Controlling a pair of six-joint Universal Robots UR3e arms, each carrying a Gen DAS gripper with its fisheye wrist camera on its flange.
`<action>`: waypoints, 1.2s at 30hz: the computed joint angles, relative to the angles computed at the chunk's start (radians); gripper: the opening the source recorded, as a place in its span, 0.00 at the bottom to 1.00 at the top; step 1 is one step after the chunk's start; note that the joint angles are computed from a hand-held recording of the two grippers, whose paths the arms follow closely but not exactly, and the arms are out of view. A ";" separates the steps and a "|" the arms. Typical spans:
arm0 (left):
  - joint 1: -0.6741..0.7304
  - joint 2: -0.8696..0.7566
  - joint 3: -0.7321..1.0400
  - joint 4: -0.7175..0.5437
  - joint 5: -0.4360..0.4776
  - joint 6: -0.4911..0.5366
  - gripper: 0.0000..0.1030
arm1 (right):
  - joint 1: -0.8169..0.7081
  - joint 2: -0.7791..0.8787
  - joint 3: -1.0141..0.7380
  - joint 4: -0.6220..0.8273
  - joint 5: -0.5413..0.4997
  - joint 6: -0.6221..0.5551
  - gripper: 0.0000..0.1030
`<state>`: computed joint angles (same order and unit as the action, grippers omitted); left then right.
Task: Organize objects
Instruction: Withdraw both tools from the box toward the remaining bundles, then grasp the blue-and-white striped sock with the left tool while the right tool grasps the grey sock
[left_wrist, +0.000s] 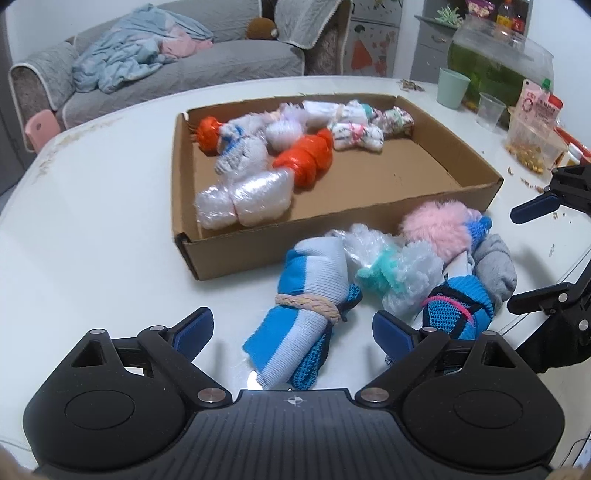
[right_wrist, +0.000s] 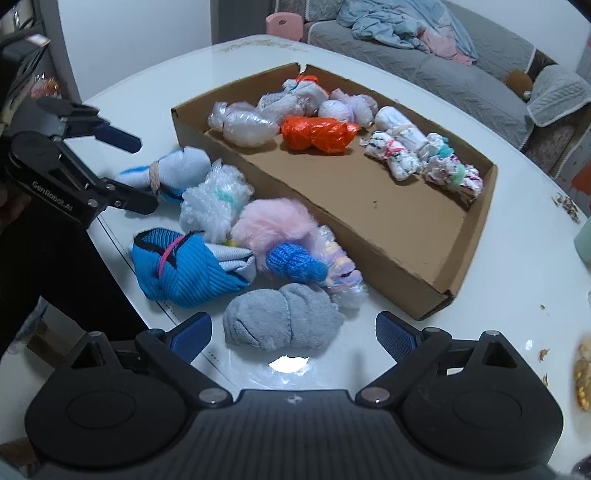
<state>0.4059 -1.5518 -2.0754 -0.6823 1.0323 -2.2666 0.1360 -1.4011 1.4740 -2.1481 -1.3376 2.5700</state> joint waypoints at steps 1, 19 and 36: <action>-0.004 -0.008 -0.001 0.009 0.001 -0.007 0.93 | 0.000 0.001 0.003 -0.004 0.004 -0.005 0.90; -0.034 -0.070 0.007 0.065 0.013 -0.022 0.57 | 0.007 0.035 -0.012 0.030 0.019 -0.006 0.63; 0.052 0.035 0.011 -0.039 -0.022 -0.004 0.48 | -0.070 -0.037 -0.031 0.074 0.006 0.054 0.60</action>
<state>0.4581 -1.5173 -2.0639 -0.7212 1.0107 -2.2710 0.0663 -1.4377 1.4428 -2.0742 -1.3318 2.6239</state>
